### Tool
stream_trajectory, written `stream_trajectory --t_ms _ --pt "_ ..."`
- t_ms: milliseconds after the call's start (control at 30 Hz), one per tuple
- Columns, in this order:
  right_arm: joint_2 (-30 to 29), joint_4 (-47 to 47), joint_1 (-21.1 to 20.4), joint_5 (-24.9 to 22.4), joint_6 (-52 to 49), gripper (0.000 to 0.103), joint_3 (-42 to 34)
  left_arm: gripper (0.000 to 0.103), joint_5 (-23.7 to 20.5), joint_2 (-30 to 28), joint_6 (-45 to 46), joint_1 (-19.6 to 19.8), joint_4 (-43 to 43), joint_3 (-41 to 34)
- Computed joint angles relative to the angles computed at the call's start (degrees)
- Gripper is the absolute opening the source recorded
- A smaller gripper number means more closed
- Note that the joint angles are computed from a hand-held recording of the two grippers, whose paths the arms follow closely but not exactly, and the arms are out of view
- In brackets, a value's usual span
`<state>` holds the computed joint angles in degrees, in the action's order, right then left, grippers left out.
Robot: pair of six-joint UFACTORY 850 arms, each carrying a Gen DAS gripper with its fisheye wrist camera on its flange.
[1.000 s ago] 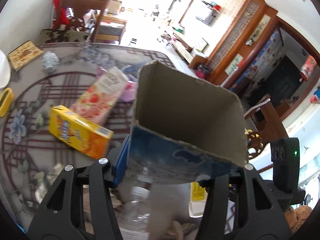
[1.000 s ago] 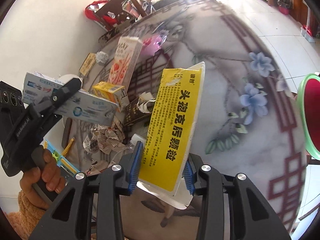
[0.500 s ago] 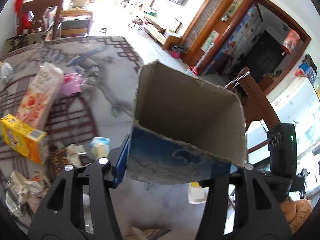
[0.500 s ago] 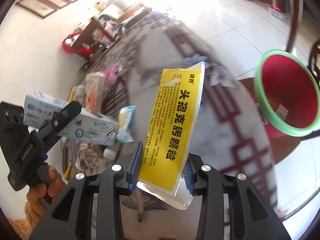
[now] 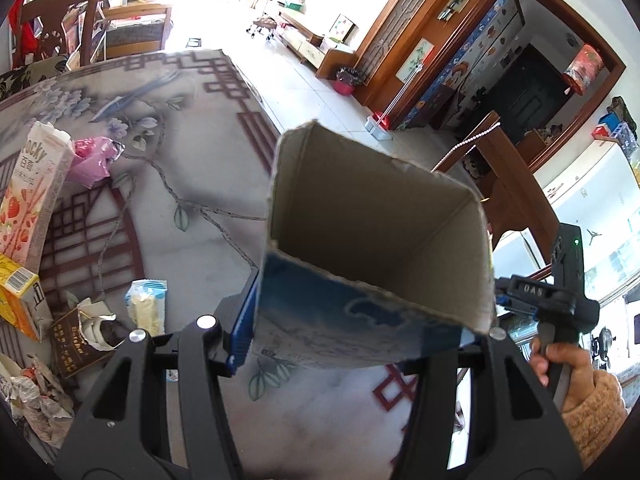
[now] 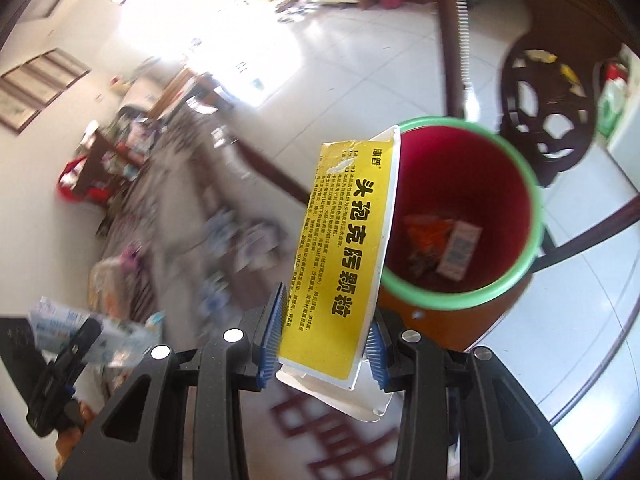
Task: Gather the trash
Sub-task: 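Carry both items to the red bucket and open both tools to drop them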
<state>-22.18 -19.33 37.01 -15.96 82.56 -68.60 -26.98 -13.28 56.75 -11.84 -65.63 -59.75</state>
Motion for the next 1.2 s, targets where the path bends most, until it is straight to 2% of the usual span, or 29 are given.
stream_trajectory --t_ms 333,400,433,467,600,867,1067,1100,1133,1200 --pt "1.5 -0.8 -5.4 1.3 -2.4 0.038 3.1 0.052 1.5 -3.5 -6.7 -3.4 4.1 -3.5" --pt "1.6 -1.5 -6.1 2.0 -2.1 0.051 3.2 0.052 1.4 -4.4 -7.2 -4.4 4.5 -4.6" --pt "2.0 -4.3 -6.3 2.2 0.9 0.065 3.6 0.052 1.1 -5.1 -7.5 -5.1 4.8 -5.4" --pt "2.5 -7.2 -6.4 2.2 3.9 0.067 4.1 0.052 0.9 -5.5 -7.6 -5.7 5.0 -6.0" --pt "3.8 -5.2 -7.1 2.8 1.5 0.067 6.0 0.052 -0.1 -7.8 -7.1 -8.1 4.8 -8.9" --pt "7.5 1.7 -7.9 4.2 -2.1 0.067 12.1 0.052 -4.1 -16.3 -5.9 -13.9 4.9 -19.2" --pt "10.5 -2.2 -8.3 3.9 3.0 0.067 15.7 0.053 -6.4 -23.5 -8.6 -18.0 8.5 -28.6" --pt "11.1 -2.7 -8.4 4.0 3.7 0.067 16.3 0.059 -7.3 -24.6 -9.4 -18.5 9.0 -30.3" --pt "11.5 -3.7 -8.3 3.8 4.8 0.067 16.6 0.071 -7.4 -25.2 -10.0 -18.8 9.0 -31.2" --pt "12.1 -5.7 -8.2 3.4 6.6 0.067 17.3 0.075 -6.5 -25.1 -8.3 -19.1 6.1 -31.2"
